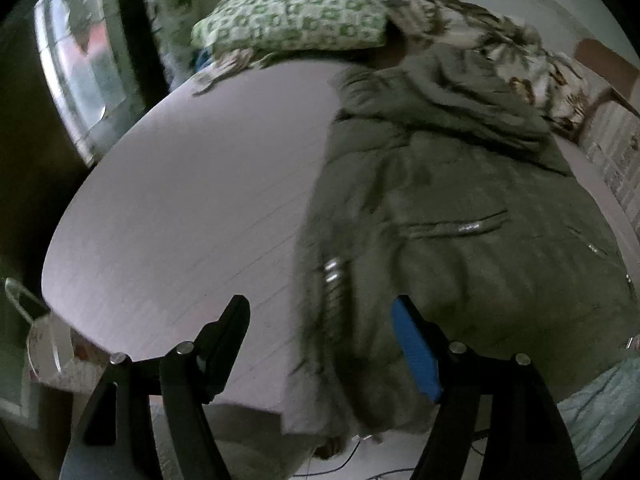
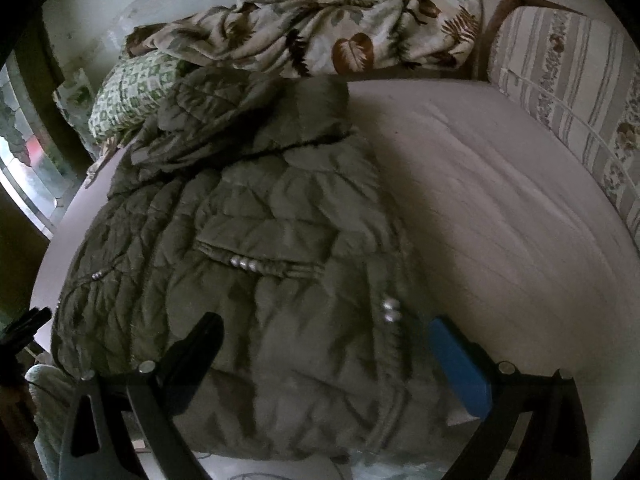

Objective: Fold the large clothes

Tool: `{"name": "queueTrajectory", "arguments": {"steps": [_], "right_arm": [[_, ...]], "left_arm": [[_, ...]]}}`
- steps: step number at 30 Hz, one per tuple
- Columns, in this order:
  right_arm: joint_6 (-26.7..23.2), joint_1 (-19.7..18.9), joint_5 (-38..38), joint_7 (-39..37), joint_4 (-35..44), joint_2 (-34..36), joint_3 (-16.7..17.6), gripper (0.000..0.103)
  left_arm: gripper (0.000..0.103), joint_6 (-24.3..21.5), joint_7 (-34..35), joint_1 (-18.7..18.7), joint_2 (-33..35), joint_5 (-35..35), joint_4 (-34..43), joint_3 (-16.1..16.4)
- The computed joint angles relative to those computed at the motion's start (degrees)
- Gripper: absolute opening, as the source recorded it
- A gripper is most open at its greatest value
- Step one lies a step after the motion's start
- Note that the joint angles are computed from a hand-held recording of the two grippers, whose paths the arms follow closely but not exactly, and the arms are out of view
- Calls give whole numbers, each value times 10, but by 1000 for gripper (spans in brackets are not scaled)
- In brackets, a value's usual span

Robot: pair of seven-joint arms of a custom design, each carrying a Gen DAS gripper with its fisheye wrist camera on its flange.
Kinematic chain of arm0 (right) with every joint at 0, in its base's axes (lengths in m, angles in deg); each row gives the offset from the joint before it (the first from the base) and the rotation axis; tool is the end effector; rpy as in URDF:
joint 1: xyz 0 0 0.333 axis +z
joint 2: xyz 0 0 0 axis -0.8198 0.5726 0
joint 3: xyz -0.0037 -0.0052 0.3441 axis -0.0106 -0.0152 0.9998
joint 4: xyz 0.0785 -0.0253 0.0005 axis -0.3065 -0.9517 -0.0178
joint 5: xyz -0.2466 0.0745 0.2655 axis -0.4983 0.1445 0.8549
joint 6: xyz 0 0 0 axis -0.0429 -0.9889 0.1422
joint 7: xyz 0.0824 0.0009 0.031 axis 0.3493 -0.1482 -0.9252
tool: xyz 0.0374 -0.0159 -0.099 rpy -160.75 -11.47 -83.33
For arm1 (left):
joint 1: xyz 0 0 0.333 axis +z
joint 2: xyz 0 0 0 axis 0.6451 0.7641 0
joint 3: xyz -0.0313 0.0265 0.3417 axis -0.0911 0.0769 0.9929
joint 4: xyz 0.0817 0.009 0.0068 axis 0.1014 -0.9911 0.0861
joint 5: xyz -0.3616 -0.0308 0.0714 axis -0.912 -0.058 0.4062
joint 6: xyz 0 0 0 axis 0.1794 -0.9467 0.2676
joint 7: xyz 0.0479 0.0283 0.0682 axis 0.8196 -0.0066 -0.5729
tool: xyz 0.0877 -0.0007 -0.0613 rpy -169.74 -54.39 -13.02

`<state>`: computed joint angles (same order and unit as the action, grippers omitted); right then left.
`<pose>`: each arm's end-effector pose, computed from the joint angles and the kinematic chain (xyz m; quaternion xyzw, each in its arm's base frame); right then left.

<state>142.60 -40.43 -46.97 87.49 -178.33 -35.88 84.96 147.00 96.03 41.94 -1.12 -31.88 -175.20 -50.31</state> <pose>0.3128 0.1608 0.5420 -0.4298 0.8427 -0.2517 0.2045 0.5321 -0.0282 0.6154 -0.5212 0.8027 -0.2517 0.1436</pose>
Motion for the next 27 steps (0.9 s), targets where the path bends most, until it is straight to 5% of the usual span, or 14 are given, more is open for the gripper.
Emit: {"name": "queueTrajectory", "arguments": {"steps": [18, 27], "right_arm": [[-47, 16, 56, -22, -39, -40, -24, 103], [27, 16, 117, -41, -102, -72, -60, 103]], "left_arm": [[77, -47, 33, 2, -7, -21, -23, 3], [77, -57, 23, 2, 9, -18, -17, 1]]}}
